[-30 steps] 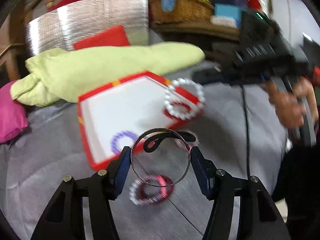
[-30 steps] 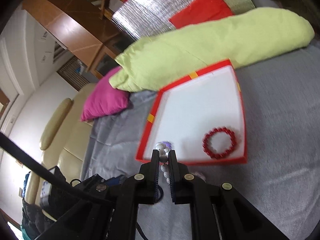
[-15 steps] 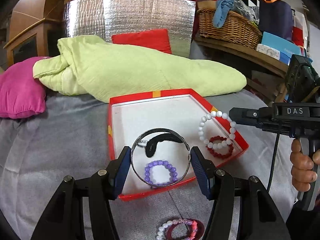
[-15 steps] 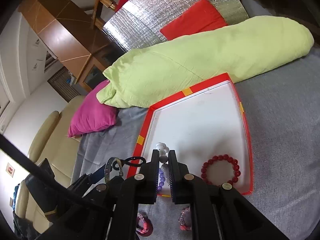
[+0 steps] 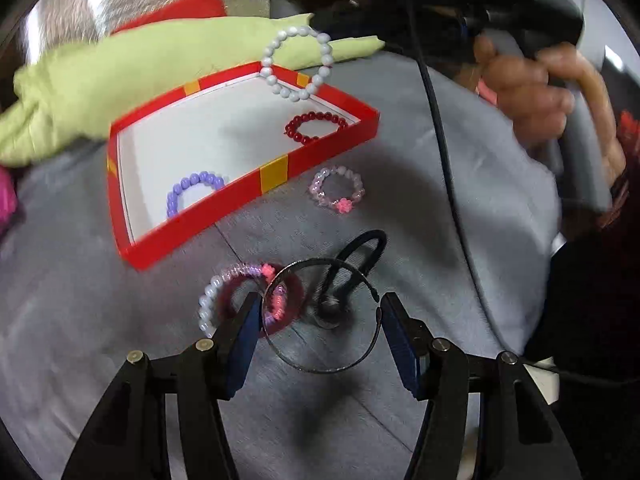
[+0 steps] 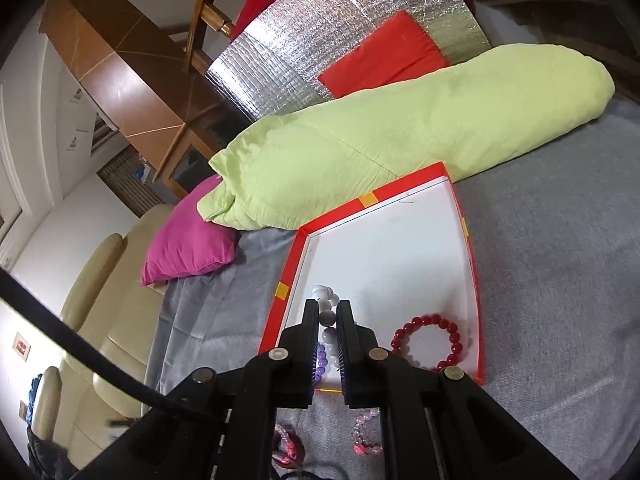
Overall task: Organize jewelry
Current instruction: 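Carry the silver bangle into the box with left tool and release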
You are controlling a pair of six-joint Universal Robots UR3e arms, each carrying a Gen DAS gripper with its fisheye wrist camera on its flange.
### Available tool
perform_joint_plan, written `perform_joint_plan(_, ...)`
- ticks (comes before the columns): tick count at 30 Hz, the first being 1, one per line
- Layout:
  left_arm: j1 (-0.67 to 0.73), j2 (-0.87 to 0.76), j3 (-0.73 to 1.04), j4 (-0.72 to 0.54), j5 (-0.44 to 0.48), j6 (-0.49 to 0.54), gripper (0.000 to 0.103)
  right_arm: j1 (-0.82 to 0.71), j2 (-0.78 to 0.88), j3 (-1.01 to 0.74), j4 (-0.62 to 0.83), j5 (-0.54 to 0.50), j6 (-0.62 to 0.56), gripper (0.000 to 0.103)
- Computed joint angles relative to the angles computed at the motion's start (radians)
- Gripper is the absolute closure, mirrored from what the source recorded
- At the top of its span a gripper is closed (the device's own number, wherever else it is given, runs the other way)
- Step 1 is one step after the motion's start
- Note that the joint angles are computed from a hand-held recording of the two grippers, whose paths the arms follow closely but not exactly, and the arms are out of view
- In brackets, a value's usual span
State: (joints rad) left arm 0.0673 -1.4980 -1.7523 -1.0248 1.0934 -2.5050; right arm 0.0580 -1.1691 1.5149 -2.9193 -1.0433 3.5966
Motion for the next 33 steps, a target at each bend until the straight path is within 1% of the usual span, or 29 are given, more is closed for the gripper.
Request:
perform_joint_plan(2,0.076,0.045,-0.011,-0.029,-0.121,0.006,0.041,0.006,0.001,0.004,-0.021,-0.002,0.004,0.093)
perform_joint_plan(4,0.111,0.066,-0.012,-0.037,-0.159,0.008,0.041,0.015,0.002,-0.004,-0.009,-0.019,-0.007,0.093)
perform_joint_plan(7,0.168,0.096,-0.018,-0.005,-0.216,-0.003,0.041,0.013,0.008,-0.007,-0.001,-0.019,-0.007,0.093)
perform_joint_plan(8,0.194,0.100,-0.015,-0.014,-0.251,-0.012,0.041,0.012,0.010,-0.010,-0.001,-0.019,-0.006,0.093)
perform_joint_plan(9,0.202,0.098,-0.012,-0.029,-0.267,-0.008,0.041,0.011,0.011,-0.012,0.000,-0.020,-0.005,0.093)
perform_joint_plan(10,0.185,0.081,0.005,-0.039,-0.256,0.001,0.041,0.012,0.015,-0.016,0.003,-0.021,-0.006,0.094)
perform_joint_plan(11,0.138,0.066,0.016,-0.033,-0.189,0.019,0.041,0.014,0.018,-0.021,0.009,-0.024,-0.008,0.094)
perform_joint_plan(13,0.078,0.057,0.007,0.024,-0.097,0.026,0.041,0.017,0.021,-0.028,0.021,-0.022,-0.015,0.094)
perform_joint_plan(16,0.119,0.068,0.005,0.012,-0.131,0.019,0.041,0.016,0.011,-0.020,0.015,-0.024,-0.019,0.094)
perform_joint_plan(18,0.152,0.077,-0.001,0.023,-0.144,-0.008,0.041,0.008,0.009,-0.016,0.014,-0.022,-0.015,0.093)
perform_joint_plan(22,0.189,0.054,0.012,0.093,-0.143,-0.107,0.041,0.000,0.030,-0.035,0.050,-0.028,-0.003,0.093)
perform_joint_plan(26,0.180,-0.014,0.056,0.199,-0.114,-0.223,0.041,0.000,0.045,-0.049,0.061,-0.041,0.008,0.093)
perform_joint_plan(28,0.164,-0.066,0.100,0.243,-0.089,-0.278,0.041,0.000,0.050,-0.054,0.067,-0.045,0.016,0.093)
perform_joint_plan(30,0.118,-0.154,0.172,0.306,-0.027,-0.334,0.041,-0.001,0.053,-0.057,0.080,-0.045,0.015,0.091)
perform_joint_plan(33,0.072,-0.283,0.297,0.322,0.000,-0.395,0.041,-0.008,0.057,-0.062,0.111,-0.035,0.008,0.090)
